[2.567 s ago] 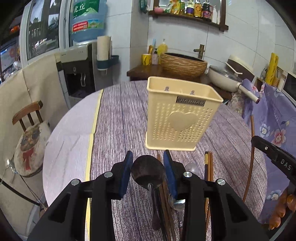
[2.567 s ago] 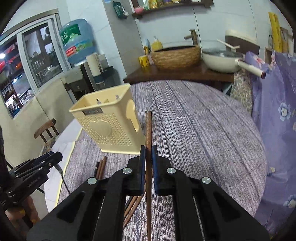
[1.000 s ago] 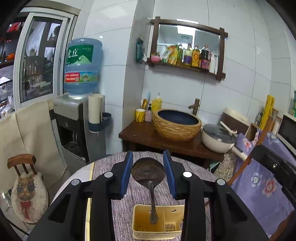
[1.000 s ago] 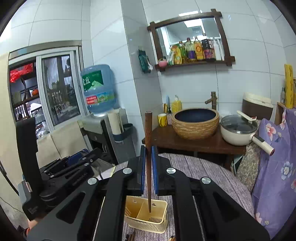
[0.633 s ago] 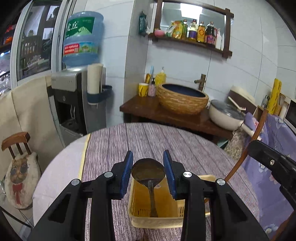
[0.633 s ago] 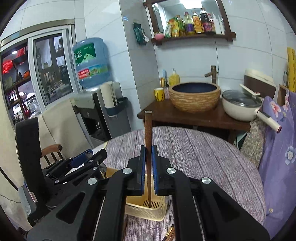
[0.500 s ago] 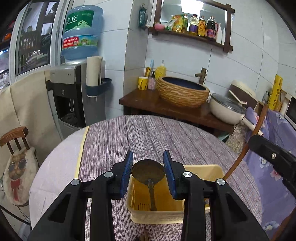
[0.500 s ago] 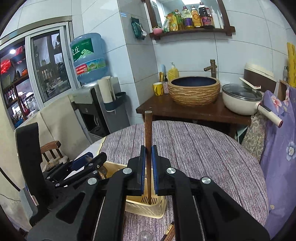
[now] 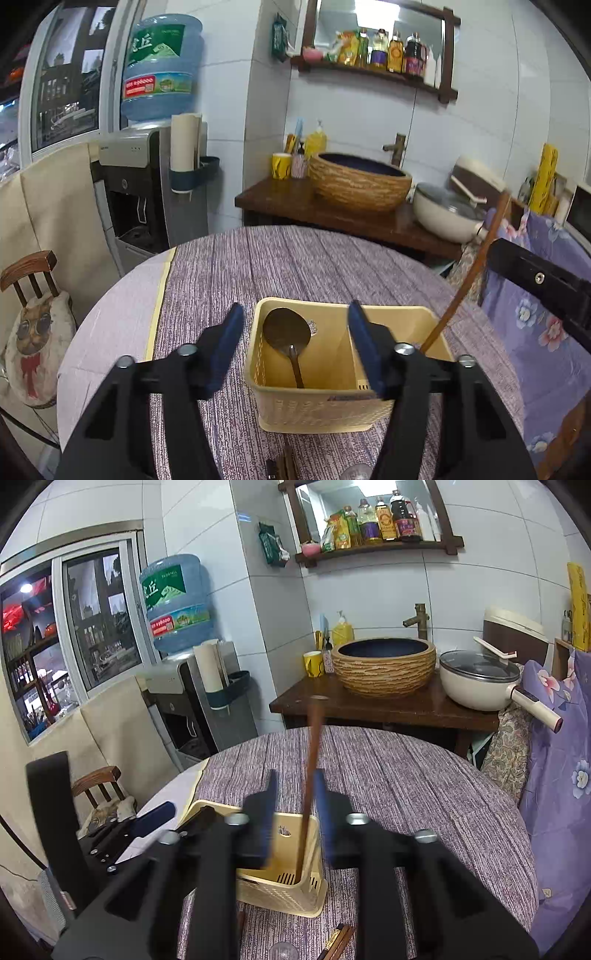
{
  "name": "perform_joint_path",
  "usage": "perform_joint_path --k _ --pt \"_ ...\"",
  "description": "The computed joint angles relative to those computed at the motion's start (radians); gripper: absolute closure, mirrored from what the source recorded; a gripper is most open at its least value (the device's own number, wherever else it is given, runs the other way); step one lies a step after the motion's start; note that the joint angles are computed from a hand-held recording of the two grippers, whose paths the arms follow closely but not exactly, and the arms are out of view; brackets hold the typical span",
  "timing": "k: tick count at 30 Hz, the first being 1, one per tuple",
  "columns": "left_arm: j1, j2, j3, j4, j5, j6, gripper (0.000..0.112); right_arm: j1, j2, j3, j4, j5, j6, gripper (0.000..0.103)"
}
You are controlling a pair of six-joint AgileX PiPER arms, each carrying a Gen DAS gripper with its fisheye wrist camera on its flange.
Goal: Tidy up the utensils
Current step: 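Open the left tool to drop the spoon in the holder while the right tool releases the chopstick, then move both tools back to the utensils and close the right tool on a wooden chopstick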
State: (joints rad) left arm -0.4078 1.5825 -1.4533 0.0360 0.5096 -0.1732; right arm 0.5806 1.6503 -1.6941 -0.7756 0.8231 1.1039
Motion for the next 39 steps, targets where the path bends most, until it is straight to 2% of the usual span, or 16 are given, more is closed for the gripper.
perform_joint_path --k 5,7,10,13,20,28,35,39 --pt "0.007 -0.124 0.141 0.092 -0.056 -0.095 0.031 0.099 -0.089 0.114 -0.182 0.066 0.111 0.049" --pt "0.018 -0.172 0.201 0.088 -0.07 -0.101 0.02 0.14 -0.123 0.167 -0.239 0.097 0.154 0.036" --pt "0.045 -0.25 0.309 0.038 -0.099 -0.057 0.015 0.211 -0.173 0.269 -0.304 0.146 0.199 0.035" --pt "0.059 -0.308 0.409 0.019 -0.113 -0.03 0.015 0.259 -0.199 0.359 -0.298 0.184 0.23 0.028" --pt "0.076 -0.392 0.598 0.074 -0.114 -0.026 0.015 0.33 -0.184 0.55 -0.219 0.249 0.341 0.028" --pt "0.148 -0.41 0.696 -0.074 -0.072 0.14 0.015 0.33 -0.168 0.711 -0.095 0.177 0.47 0.028" --pt "0.104 -0.428 0.755 0.008 -0.068 0.055 0.015 0.352 -0.115 0.695 -0.041 0.13 0.475 0.028" --pt "0.052 -0.429 0.769 0.083 -0.063 -0.022 0.016 0.365 -0.06 0.645 -0.01 0.135 0.431 0.028"
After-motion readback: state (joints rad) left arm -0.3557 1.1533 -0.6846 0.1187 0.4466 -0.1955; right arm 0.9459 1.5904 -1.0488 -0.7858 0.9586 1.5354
